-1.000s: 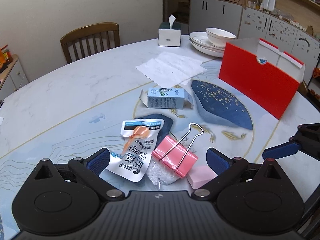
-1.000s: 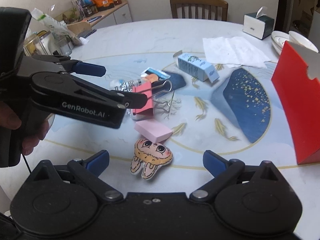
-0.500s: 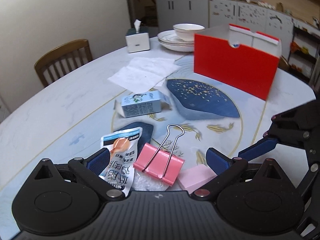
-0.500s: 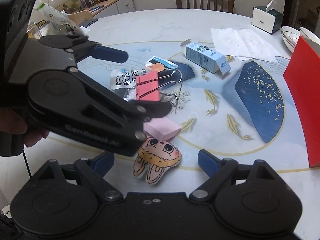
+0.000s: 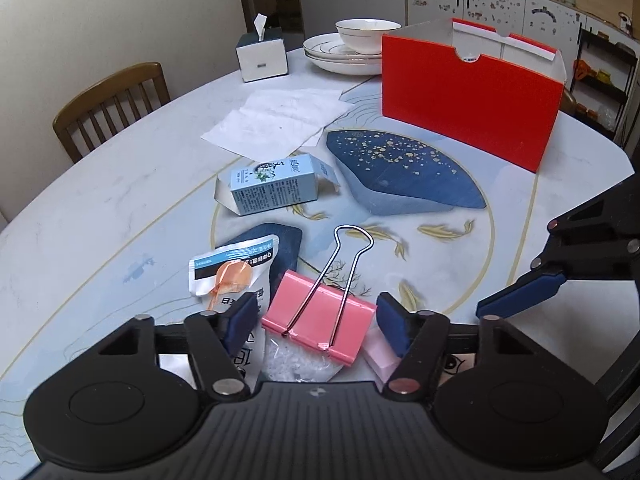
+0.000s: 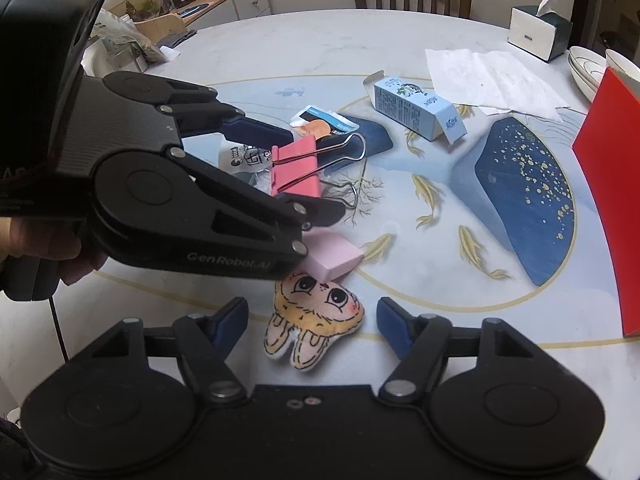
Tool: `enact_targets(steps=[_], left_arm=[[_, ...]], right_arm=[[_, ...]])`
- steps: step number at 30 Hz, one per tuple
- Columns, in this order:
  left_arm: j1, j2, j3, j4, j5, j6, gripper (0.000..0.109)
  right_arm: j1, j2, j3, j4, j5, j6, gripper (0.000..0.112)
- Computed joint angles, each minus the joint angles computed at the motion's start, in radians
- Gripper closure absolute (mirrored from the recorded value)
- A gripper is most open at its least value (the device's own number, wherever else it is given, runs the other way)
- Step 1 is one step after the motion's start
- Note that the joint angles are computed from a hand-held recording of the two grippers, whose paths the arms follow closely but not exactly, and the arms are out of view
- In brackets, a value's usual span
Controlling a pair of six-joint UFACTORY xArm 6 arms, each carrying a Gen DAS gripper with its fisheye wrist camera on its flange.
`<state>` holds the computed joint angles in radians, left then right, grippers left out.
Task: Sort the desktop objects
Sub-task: 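Grasp the pink binder clip with the left tool while the right tool grasps the bunny-face cutout, then carry the binder clip and bunny cutout over the red shoebox with both tools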
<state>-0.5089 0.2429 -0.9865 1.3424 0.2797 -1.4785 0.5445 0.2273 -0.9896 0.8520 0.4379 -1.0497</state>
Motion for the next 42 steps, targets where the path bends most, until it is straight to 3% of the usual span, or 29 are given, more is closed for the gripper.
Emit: enact_targets(steps=[3, 16, 32, 42], left_arm=[[0.002, -0.001, -0.001, -0.01, 0.0, 0.004, 0.05], [-0.002, -0.011, 0.006, -0.076, -0.004, 0.018, 0.051], [-0.044, -0.037, 0.015, -0.148, 0.026, -0.015, 0.051], [-0.1, -0.045, -0.011, -0.223, 0.091, 0.003, 0.052]], right_arm=[[-0.009, -0.002, 0.0, -0.002, 0.016, 0.0, 0.049], [-0.043, -0.013, 0.0, 0.031, 0.058, -0.036, 0.075], [-0.132, -0.065, 0.033, 0.097, 0.108, -0.11, 0.078], [-0.221, -0.091, 0.034, 0.127, 0.144, -0.132, 0.078]])
